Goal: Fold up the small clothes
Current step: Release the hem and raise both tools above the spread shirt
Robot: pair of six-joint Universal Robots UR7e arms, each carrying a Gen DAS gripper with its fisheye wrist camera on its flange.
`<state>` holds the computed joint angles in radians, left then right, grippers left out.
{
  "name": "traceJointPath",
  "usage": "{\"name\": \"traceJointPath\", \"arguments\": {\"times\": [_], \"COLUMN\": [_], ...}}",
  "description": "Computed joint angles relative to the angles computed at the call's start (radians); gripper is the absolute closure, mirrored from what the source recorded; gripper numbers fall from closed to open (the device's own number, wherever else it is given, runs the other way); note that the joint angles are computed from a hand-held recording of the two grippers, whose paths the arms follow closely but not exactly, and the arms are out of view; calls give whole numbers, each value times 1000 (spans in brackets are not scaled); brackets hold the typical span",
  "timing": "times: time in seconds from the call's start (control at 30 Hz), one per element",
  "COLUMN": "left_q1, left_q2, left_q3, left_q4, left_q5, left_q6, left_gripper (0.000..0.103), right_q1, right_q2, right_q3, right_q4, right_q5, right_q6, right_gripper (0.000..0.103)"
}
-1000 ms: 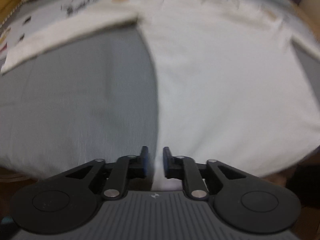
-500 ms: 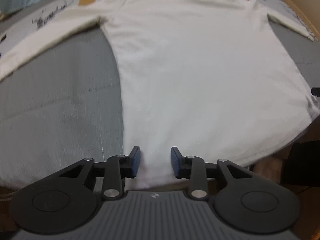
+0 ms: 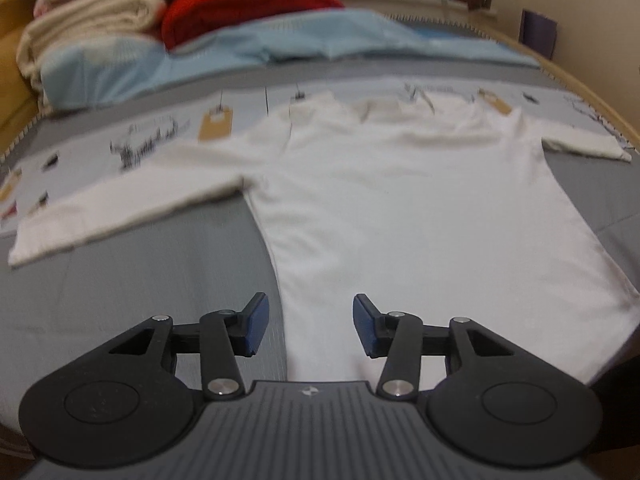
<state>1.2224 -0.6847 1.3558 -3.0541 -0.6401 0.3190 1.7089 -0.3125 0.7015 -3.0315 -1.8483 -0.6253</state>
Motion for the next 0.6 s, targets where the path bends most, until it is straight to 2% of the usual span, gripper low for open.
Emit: {"name": "traceJointPath", "arguments": {"times": [0.13, 0.2, 0.23, 0.27, 0.33, 0.5, 0.6], "left_q1": [-14, -21, -22, -26, -34, -50, -45], "left_q2": [13, 20, 26, 29, 35, -5, -29], "left_q3": [3, 7, 2, 1, -4, -11, -72], "left_q4": [-122, -215, -246, -276, -325, -315, -205], "left_q5": [3, -21, -27, -29, -26, -80, -137], "left_q6": [119, 207, 243, 281, 327, 285, 214], "left_gripper": [46, 46, 46, 46, 46, 46, 46], "right_q1": [-13, -7, -3, -3, 5, 17, 19], "right_q2": [55, 63, 72, 77, 115, 172, 196], "right_q3": [-55, -66, -82, -80, -121, -210, -264], "right_q4": [-33, 35, 51, 25, -2, 65, 113], "right_q5": [-11, -67, -53, -6, -10, -23, -35], "right_q6": [-51, -9, 31, 40, 10, 4, 35], "right_gripper": [47, 48, 52, 53, 52, 52, 52]}}
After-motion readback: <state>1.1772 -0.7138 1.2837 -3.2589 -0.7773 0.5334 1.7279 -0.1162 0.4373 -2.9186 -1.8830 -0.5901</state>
